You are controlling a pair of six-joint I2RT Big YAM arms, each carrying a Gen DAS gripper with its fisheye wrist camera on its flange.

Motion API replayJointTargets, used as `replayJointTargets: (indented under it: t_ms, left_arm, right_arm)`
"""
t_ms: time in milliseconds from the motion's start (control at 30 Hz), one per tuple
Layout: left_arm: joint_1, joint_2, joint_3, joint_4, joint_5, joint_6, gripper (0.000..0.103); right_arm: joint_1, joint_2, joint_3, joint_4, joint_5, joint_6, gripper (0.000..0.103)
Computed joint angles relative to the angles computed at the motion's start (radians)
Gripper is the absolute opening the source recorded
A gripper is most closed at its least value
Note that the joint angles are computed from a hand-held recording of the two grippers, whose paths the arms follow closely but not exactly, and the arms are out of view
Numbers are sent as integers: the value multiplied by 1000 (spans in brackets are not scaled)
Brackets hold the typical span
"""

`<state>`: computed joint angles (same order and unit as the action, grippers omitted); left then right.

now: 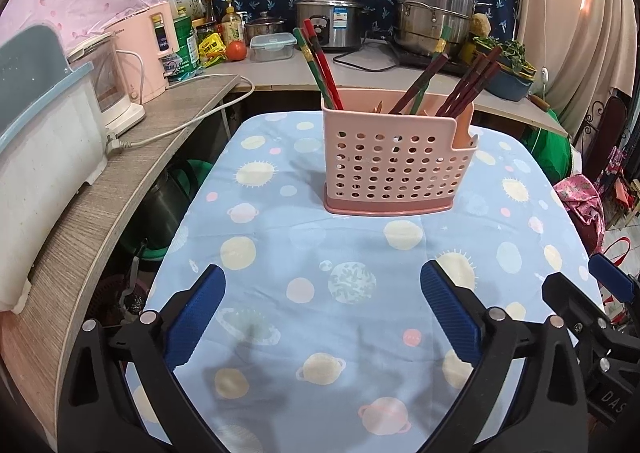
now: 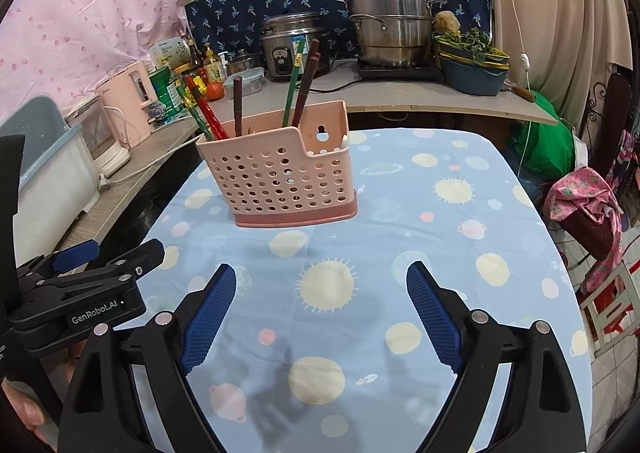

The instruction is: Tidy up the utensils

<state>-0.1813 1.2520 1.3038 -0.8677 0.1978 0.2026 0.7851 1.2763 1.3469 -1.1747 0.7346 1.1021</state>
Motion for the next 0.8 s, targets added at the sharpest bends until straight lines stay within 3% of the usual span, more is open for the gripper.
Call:
replayJointTargets:
  t_ms: [67,133,800]
  left_arm:
    - [-1,-1,-2,-2,-3,-1,94]
    - [-2,1,-2,-5,-4,-1,94]
    - [-13,13,-10,8,-49,-7,95]
  right_arm:
    - [-3,0,-2,-2,-10,5,86]
    - [-7,-6,-12,15,-24,1,98]
    - [-19,9,-12,1,-32,10,96]
